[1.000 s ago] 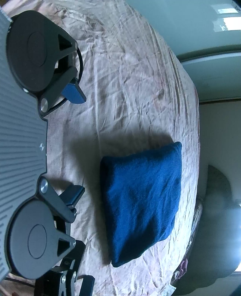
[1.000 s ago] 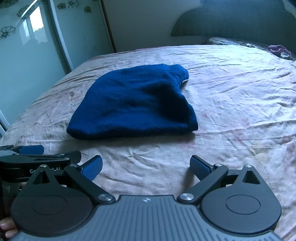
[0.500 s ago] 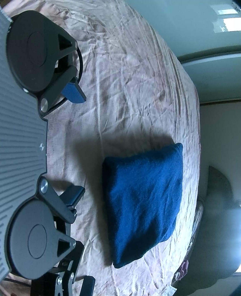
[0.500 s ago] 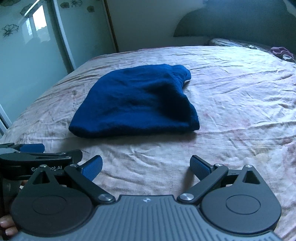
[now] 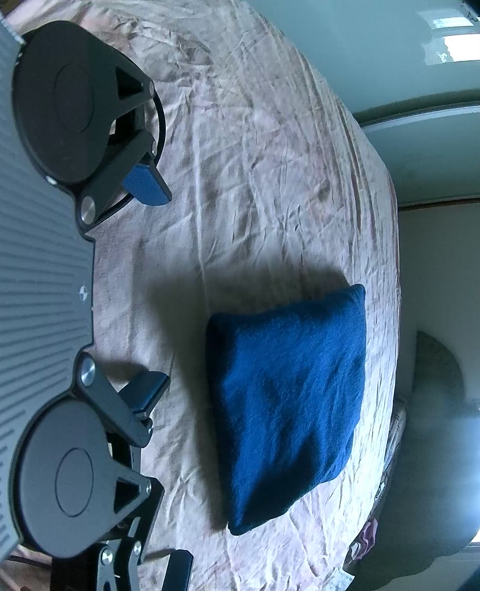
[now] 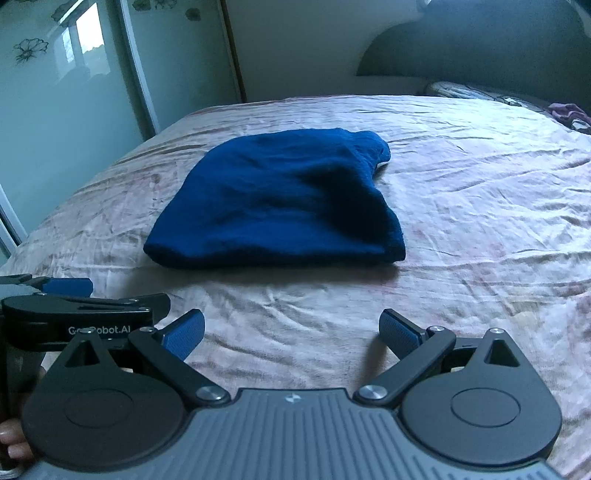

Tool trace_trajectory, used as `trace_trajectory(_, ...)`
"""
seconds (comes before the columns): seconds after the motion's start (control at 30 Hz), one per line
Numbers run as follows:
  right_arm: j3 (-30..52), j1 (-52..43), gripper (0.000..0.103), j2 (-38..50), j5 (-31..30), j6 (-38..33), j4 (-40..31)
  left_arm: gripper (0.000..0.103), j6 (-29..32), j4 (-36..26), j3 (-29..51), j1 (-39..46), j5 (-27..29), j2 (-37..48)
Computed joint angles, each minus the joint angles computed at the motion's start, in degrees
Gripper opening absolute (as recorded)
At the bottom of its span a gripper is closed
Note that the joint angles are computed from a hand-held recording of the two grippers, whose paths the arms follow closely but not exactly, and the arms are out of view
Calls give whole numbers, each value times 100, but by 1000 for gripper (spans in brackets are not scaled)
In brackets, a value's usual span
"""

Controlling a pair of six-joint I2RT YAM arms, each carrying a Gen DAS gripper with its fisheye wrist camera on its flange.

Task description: Fold small clothes

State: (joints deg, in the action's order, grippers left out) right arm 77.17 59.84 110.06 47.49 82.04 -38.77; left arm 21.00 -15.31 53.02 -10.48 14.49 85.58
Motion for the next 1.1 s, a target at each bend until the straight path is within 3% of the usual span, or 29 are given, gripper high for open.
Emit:
trace_trajectory(0.7, -41, 15, 101, -27, 16, -110, 132, 98, -8, 26, -28, -35, -34, -4)
trace_trajectory(1.1, -309, 25, 101, -186, 10, -499, 624, 98, -3, 10, -54, -32, -32, -39)
